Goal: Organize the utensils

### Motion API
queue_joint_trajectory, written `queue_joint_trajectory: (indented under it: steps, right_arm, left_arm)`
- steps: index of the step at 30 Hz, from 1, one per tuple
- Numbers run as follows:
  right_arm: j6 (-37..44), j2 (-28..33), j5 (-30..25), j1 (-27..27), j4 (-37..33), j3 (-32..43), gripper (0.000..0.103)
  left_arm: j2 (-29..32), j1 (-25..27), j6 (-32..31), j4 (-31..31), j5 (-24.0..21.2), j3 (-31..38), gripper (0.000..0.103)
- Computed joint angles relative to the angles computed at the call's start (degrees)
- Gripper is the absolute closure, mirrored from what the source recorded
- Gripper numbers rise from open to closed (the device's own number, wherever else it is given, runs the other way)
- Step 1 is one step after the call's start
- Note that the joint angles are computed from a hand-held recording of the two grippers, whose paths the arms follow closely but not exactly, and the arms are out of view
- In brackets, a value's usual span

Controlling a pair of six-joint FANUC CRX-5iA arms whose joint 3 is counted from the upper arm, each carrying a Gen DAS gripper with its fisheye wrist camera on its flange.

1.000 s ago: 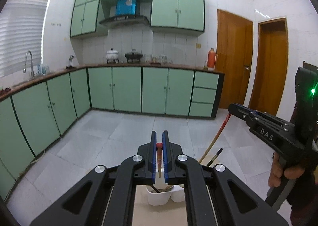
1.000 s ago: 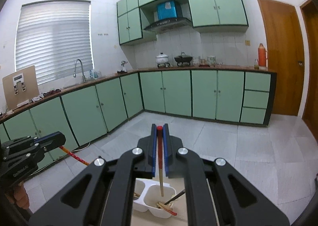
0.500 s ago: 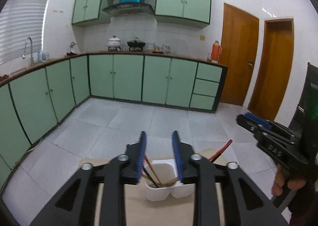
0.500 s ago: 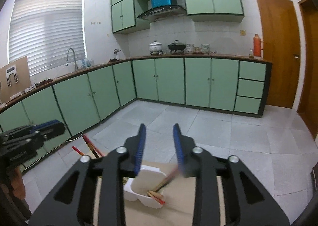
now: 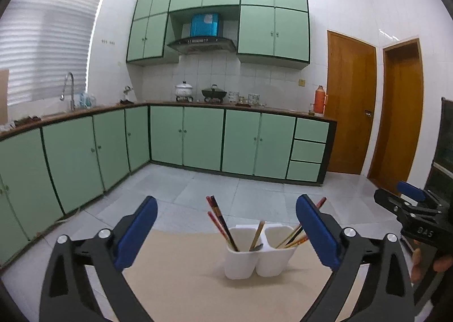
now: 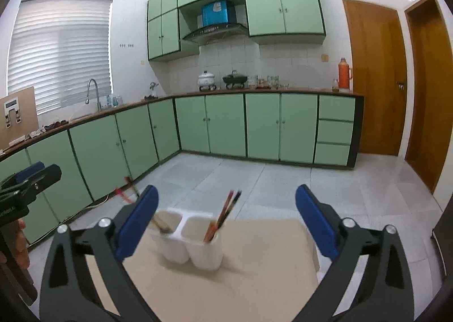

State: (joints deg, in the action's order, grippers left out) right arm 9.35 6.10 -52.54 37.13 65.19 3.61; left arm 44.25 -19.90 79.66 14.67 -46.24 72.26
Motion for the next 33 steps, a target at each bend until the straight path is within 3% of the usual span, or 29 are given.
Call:
queue_joint_trajectory:
  steps: [1, 4, 11, 21, 33]
  right_arm:
    - [-0.4, -0.5, -0.8, 0.7, -0.3, -0.6, 0.005]
    - [0.1, -1.5, -2.5, 2.8, -2.9, -1.1, 0.005]
    - [0.7, -3.3, -4.2, 6.7, -4.6, -2.1, 0.005]
    - [0.8, -4.7, -5.8, 9.7, -2.9, -2.9, 0.005]
    - [0.9, -5.0, -6.4, 11.6, -1.8, -3.2, 0.005]
  left_arm:
    - [-3.0, -0.2, -1.3, 0.7, 3.0, -5.7, 0.006]
    - [-8.0, -0.5, -4.1, 2.3, 6.0, -14.5, 0.006]
    - [-15.9, -1.2, -6.5, 3.2, 10.9, -27.6, 0.006]
    - [-22.2, -1.7, -6.2, 1.6, 12.5, -36.4, 0.006]
    - [-24.8, -1.9, -7.2, 3.4, 14.2, -40.0, 0.006]
